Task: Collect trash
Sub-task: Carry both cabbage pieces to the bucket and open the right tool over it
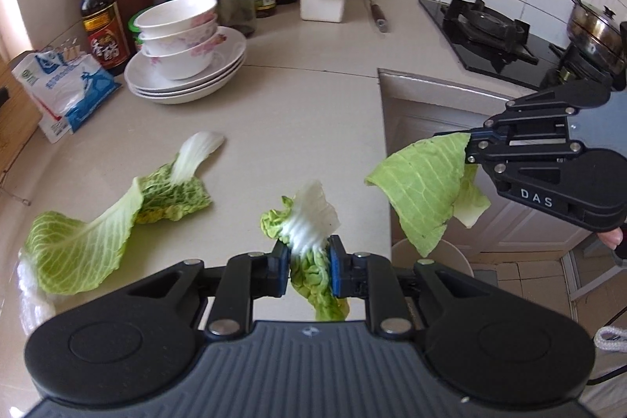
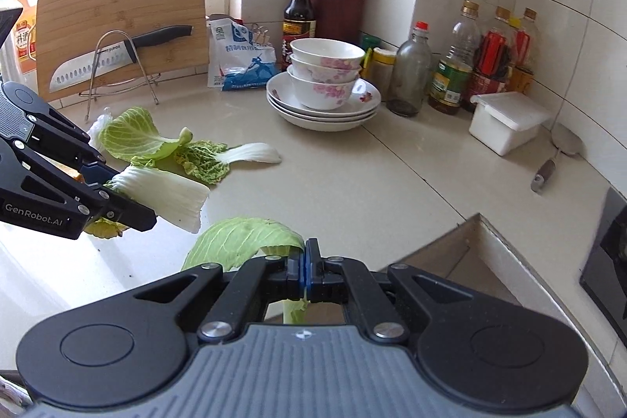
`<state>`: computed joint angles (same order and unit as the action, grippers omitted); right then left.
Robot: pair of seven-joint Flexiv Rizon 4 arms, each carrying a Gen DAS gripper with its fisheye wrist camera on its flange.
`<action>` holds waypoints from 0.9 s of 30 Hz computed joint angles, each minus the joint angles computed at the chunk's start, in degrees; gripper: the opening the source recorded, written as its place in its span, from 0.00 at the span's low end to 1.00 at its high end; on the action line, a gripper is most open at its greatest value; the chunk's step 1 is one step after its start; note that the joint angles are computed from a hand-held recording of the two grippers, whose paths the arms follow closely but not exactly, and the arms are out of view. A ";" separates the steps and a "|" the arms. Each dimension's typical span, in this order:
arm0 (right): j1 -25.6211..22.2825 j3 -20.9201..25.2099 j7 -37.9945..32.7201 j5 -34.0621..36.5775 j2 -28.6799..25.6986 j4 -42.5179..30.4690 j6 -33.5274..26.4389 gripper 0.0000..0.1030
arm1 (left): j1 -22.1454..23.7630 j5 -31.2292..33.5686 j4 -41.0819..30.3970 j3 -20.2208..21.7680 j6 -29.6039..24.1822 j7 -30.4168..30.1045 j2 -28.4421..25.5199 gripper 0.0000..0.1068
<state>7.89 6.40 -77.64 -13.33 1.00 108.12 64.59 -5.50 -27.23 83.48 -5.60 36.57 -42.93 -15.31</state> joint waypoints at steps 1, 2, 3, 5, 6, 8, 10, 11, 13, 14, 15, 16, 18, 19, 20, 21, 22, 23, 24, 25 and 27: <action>-0.49 -0.06 1.48 -1.11 1.03 1.28 -0.12 0.02 | -0.17 -0.34 -0.08 -0.43 -0.51 0.70 -0.04 0.17; -0.97 -0.08 2.72 -1.91 2.00 2.40 -0.41 0.02 | -0.42 -0.73 -0.11 -0.86 -0.87 1.46 -0.10 0.17; -1.42 -0.07 3.88 -2.61 2.86 3.37 -0.73 0.02 | -0.74 -1.02 -0.16 -1.21 -1.19 2.12 -0.19 0.17; -2.52 0.04 6.39 -4.05 4.93 5.74 -1.46 0.02 | -1.44 -1.65 -0.24 -1.87 -2.00 3.30 -0.40 0.17; -3.06 0.08 7.47 -4.65 5.82 6.82 -1.85 0.02 | -1.76 -2.01 -0.15 -2.13 -2.38 3.98 -0.42 0.17; -4.18 0.07 9.29 -5.50 7.43 8.99 -2.61 0.02 | -2.58 -2.56 0.03 -2.64 -3.04 5.12 -0.60 0.17; -5.09 0.06 10.76 -5.96 8.61 10.87 -3.15 0.02 | -3.32 -3.11 0.29 -3.06 -3.65 6.15 -0.80 0.17; -5.43 0.00 11.17 -5.88 9.11 11.78 -3.43 0.02 | -3.82 -3.14 0.38 -3.24 -3.79 6.44 -0.95 0.17; -6.27 -0.04 12.31 -6.17 9.82 13.80 -3.64 0.02 | -4.64 -3.33 0.49 -3.57 -4.01 7.03 -1.31 0.17; -6.51 -0.15 12.63 -5.99 9.98 14.60 -3.91 0.02 | -5.08 -3.49 0.75 -3.76 -3.93 7.34 -1.42 0.17; -6.71 -0.27 12.87 -5.72 10.04 15.39 -3.96 0.02 | -5.49 -3.50 0.91 -3.89 -3.95 7.55 -1.55 0.17; -7.00 -0.38 13.06 -5.70 10.05 16.42 -3.62 0.02 | -5.90 -3.56 1.14 -4.04 -3.78 7.81 -1.65 0.17; -7.38 -0.65 13.30 -5.42 9.67 17.89 -3.57 0.02 | -6.71 -3.46 1.59 -4.26 -3.12 8.22 -1.90 0.17; -7.60 -0.88 13.49 -5.19 9.16 18.69 -3.26 0.02 | -7.03 -3.57 1.85 -4.38 -2.83 8.40 -1.98 0.17; -7.72 -1.12 13.26 -4.90 8.69 19.38 -2.70 0.02 | -7.36 -3.62 2.13 -4.48 -2.45 8.43 -2.07 0.17; -7.97 -1.29 13.46 -5.04 7.96 20.05 -2.30 0.02 | -7.62 -3.59 2.34 -4.52 -2.17 8.44 -2.14 0.17; -8.18 -1.47 13.87 -5.09 7.16 20.59 -1.93 0.02 | -7.83 -3.56 2.62 -4.54 -1.86 8.50 -2.16 0.17; -8.24 -1.76 13.69 -4.63 6.37 21.11 -1.33 0.02 | -8.05 -3.46 2.80 -4.56 -1.56 8.50 -2.24 0.17; -8.46 -1.91 14.00 -5.02 5.55 21.56 -0.87 0.02 | -8.30 -3.32 3.05 -4.58 -1.12 8.40 -2.31 0.17; -8.72 -2.07 14.79 -5.80 4.37 21.87 -0.60 0.02 | -8.51 -3.10 3.21 -4.55 -0.80 8.12 -2.37 0.17; -8.78 -2.56 15.13 -5.50 2.50 22.15 0.07 0.02 | -8.82 -2.78 3.32 -4.58 -0.40 7.54 -2.66 0.17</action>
